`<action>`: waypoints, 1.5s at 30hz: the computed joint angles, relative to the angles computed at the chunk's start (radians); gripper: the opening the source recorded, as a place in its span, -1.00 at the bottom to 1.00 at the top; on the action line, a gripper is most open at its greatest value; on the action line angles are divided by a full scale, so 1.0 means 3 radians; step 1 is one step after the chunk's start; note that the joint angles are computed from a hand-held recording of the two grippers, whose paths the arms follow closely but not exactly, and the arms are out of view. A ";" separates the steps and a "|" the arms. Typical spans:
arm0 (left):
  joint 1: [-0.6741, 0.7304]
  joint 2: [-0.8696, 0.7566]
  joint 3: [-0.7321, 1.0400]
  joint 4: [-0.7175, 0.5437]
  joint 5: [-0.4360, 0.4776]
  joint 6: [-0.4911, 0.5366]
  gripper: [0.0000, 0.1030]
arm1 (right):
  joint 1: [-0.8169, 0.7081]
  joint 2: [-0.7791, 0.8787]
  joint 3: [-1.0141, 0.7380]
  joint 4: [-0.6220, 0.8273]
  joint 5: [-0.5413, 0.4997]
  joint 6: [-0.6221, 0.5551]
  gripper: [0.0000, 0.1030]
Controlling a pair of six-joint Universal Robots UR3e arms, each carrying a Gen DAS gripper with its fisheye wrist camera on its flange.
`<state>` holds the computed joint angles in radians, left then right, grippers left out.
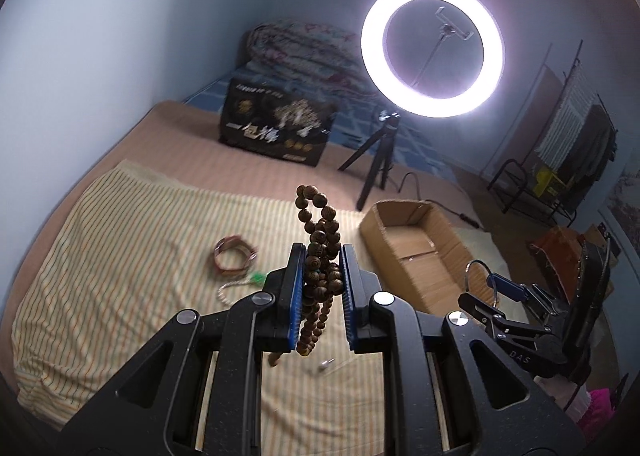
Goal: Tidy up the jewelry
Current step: 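Carry the mala and bangle into the cardboard box and open both tools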
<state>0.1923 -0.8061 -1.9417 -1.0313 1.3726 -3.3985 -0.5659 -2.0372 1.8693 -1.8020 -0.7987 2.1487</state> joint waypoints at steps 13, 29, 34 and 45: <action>-0.1196 -0.1725 0.1030 0.0915 0.0668 -0.0336 -0.71 | -0.0024 0.0627 -0.0438 -0.0424 -0.0200 0.0258 0.44; -0.1610 -0.3603 0.2754 0.0853 0.0728 -0.0323 -0.71 | 0.0104 0.1361 -0.0762 -0.0634 -0.0520 0.0655 0.44; -0.1661 -0.4005 0.3111 0.0695 0.0731 -0.0350 -0.71 | 0.0181 0.1490 -0.0789 -0.0727 -0.0636 0.0740 0.44; -0.1608 -0.4232 0.3197 0.0598 0.0617 -0.0371 -0.70 | 0.0302 0.1696 -0.0797 -0.0963 -0.0831 0.0902 0.45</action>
<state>-0.2902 -2.0759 -0.9827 -0.8520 1.5577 -3.5099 -0.4753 -1.5284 1.6300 -2.0909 -1.0481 2.4193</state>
